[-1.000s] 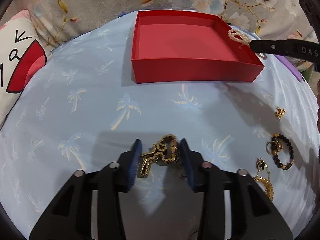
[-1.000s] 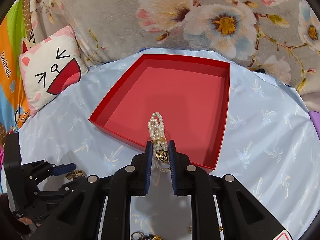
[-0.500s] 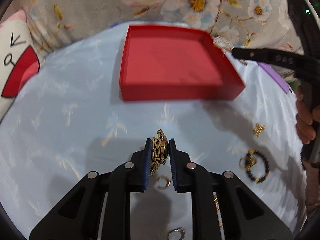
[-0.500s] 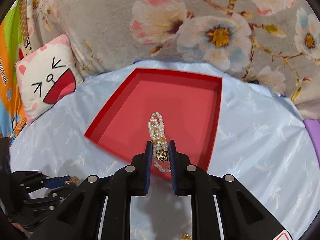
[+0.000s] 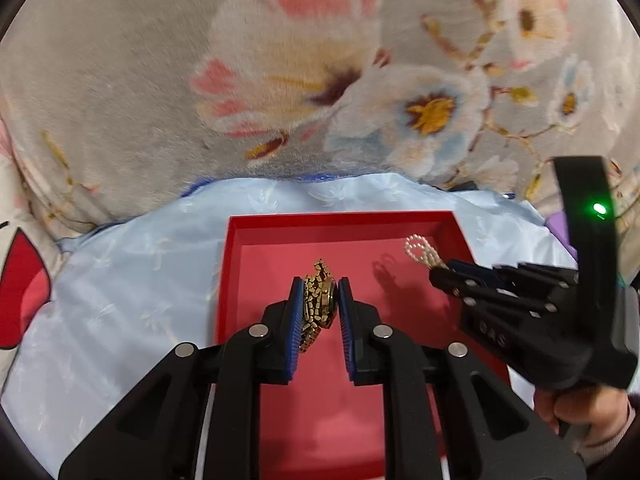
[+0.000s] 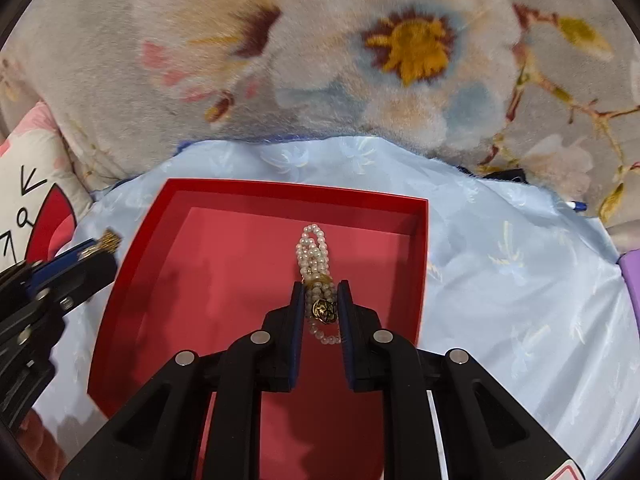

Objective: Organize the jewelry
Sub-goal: 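Open the left tool to drop the watch while the right drops the pearls into the tray, then move the left tool to the gold cuff bangle and grasp it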

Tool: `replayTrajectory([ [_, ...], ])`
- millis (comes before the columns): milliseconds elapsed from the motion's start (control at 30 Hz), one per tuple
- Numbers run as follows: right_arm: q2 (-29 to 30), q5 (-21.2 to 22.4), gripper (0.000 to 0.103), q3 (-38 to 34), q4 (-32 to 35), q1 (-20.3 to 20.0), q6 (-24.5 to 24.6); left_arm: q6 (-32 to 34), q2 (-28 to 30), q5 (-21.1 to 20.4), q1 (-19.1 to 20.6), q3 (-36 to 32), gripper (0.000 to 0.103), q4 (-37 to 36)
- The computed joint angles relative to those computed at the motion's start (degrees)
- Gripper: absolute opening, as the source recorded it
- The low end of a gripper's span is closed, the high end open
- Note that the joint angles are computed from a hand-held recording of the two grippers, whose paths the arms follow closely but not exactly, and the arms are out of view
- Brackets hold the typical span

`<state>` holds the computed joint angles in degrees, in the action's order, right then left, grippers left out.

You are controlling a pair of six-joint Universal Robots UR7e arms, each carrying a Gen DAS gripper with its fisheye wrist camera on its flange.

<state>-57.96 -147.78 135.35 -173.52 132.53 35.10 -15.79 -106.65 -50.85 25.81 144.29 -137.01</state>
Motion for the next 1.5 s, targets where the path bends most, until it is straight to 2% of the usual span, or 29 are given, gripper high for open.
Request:
replayTrajectory([
  [100, 1.01, 0.41, 0.015, -1.22, 1.18, -2.68, -0.53, 2.53, 7.73, -0.31, 5.07, -1.59, 0.016, -6.57],
  [233, 2.24, 1.00, 0.016, -1.76, 2.63, -4.94, -0.13, 2.98, 14.23, 1.15, 8.26, -2.77, 0.016, -9.02],
  [300, 3.47, -1.37, 0.016, -2.01, 2.37, -4.78, -1.38, 2.23, 15.41, 2.25, 8.80, -2.33, 0.017, -9.31],
  [367, 3.52, -0.50, 0.019, -1.76, 0.30, -4.87, -2.80, 0.89, 16.43, 2.71, 9.62, -2.53, 0.017, -8.19],
  [433, 3.94, 0.31, 0.027, -1.60, -2.16, -4.93, -4.87, -0.29, 15.89, 1.83, 10.05, -2.89, 0.017, -6.51],
  [467, 4.10, 0.63, 0.029, -1.67, -2.49, -4.95, -5.34, -0.67, 15.47, 2.90, 9.51, -2.48, 0.017, -6.19],
  [500, 4.38, 0.59, 0.032, -1.85, -2.47, -4.77, -5.80, -1.24, 15.00, 3.75, 8.96, -2.04, 0.017, -5.61],
  [733, 4.64, 4.61, 0.032, -0.27, -9.14, -4.13, -9.87, -5.83, 9.52, 3.74, 6.11, -0.38, 0.017, 3.37],
  [867, 4.95, 5.01, 0.032, -0.33, -8.05, -3.39, -8.59, -7.82, 6.34, 3.79, 5.35, 0.73, 0.017, 7.01],
  [967, 5.16, 4.78, 0.032, -0.11, -9.42, -3.25, -8.52, -7.90, 3.87, 6.76, 3.15, 3.00, 0.017, 7.17],
  [1100, 3.77, 4.55, 0.033, 1.20, -11.60, -2.08, -7.10, -6.32, 2.07, 3.88, 4.62, 2.31, 0.018, 4.07],
  [1133, 2.98, 4.15, 0.033, 1.60, -10.81, -1.55, -6.56, -6.20, 0.84, 3.34, 4.41, 2.07, 0.018, 4.05],
  [1200, 1.82, 3.14, 0.036, 2.01, -9.10, 0.06, -5.06, -6.58, -1.26, 3.14, 3.25, 1.35, 0.032, 5.07],
  [1267, -0.35, 1.64, 0.040, 3.01, -5.93, 2.42, -2.61, -7.58, -4.12, 3.70, 1.29, 0.78, 0.040, 7.43],
  [1400, -5.68, -0.01, 0.046, 5.45, 2.43, 7.76, 4.19, -13.88, -13.42, 5.46, -5.60, -0.37, 0.052, 22.02],
  [1500, -10.43, 0.06, 0.049, 6.93, 14.63, 13.39, 14.21, -21.20, -20.19, 5.05, -10.73, -1.66, 0.053, 36.33],
])
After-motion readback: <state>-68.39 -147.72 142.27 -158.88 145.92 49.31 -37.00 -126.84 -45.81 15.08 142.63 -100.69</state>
